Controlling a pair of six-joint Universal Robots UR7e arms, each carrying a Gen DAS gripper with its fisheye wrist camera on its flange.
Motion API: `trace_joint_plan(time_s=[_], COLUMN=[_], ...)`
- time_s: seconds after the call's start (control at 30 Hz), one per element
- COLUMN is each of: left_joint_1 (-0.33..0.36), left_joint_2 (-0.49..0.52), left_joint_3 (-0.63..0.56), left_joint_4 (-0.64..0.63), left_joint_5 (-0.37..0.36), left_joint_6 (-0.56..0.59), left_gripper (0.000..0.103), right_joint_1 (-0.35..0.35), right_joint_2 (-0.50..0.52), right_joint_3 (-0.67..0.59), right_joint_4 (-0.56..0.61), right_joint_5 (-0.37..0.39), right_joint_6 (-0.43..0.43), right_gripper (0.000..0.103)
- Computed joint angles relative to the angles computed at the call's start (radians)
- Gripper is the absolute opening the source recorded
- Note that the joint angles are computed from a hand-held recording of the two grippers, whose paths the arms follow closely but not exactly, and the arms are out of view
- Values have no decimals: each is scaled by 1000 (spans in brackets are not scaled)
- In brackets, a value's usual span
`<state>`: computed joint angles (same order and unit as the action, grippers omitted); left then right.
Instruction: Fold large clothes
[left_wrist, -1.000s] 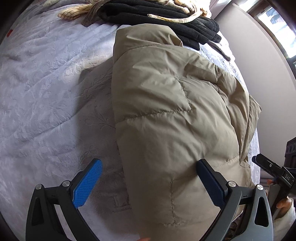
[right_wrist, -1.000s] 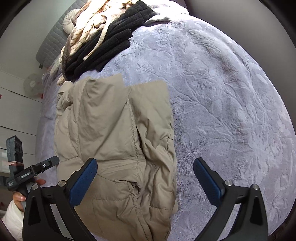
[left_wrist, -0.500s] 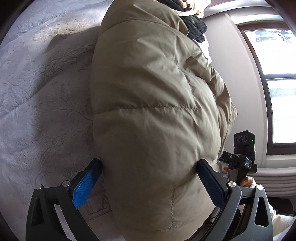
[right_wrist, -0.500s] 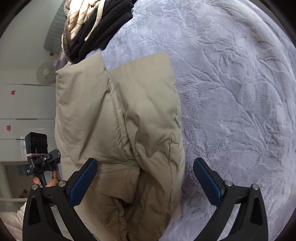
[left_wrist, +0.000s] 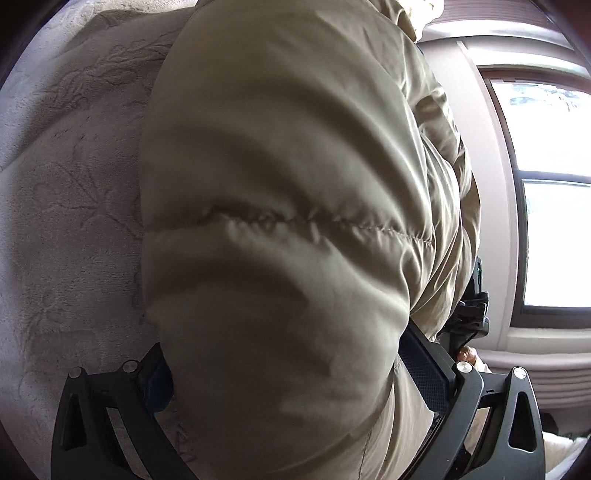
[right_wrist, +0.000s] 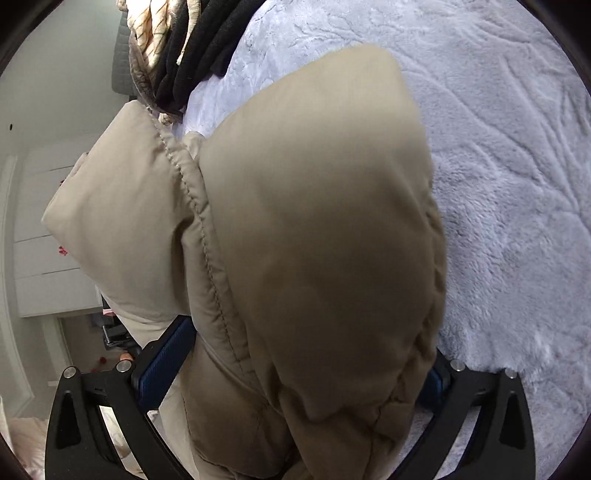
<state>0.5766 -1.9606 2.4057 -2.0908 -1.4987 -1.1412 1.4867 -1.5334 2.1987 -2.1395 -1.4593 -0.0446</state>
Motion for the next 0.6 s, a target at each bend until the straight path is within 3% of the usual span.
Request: trace_joint_plan(time_s=[0.1, 0.13, 0.17, 0.27, 0.33, 0.6], left_joint_1=[-55, -73, -88, -121, -143, -197], left_joint_2=[-4, -5, -9, -24, -24, -101], left_joint_3=[-14, -23, -30, -54, -76, -154], left_joint_4=[43, 61, 77, 106, 135, 272], left_joint_5=[54, 70, 82, 104, 121, 197], left_joint_6=[-45, -52, -57, -61, -56, -51], left_gripper=[97, 95, 88, 77, 76, 76], right_joint_1=[11, 13, 11, 31, 59, 182], right_joint_2=[3, 1, -6, -43, -57, -63], right_joint_3=[8, 9, 14, 29, 31, 63], right_joint_4=[-26, -27, -27, -35, -39, -119], right_joint_5=[-7, -3, 17, 32, 26, 50], right_joint_6=[43, 55, 62, 53, 53, 107], right_gripper=[102, 97, 82, 57, 51, 47])
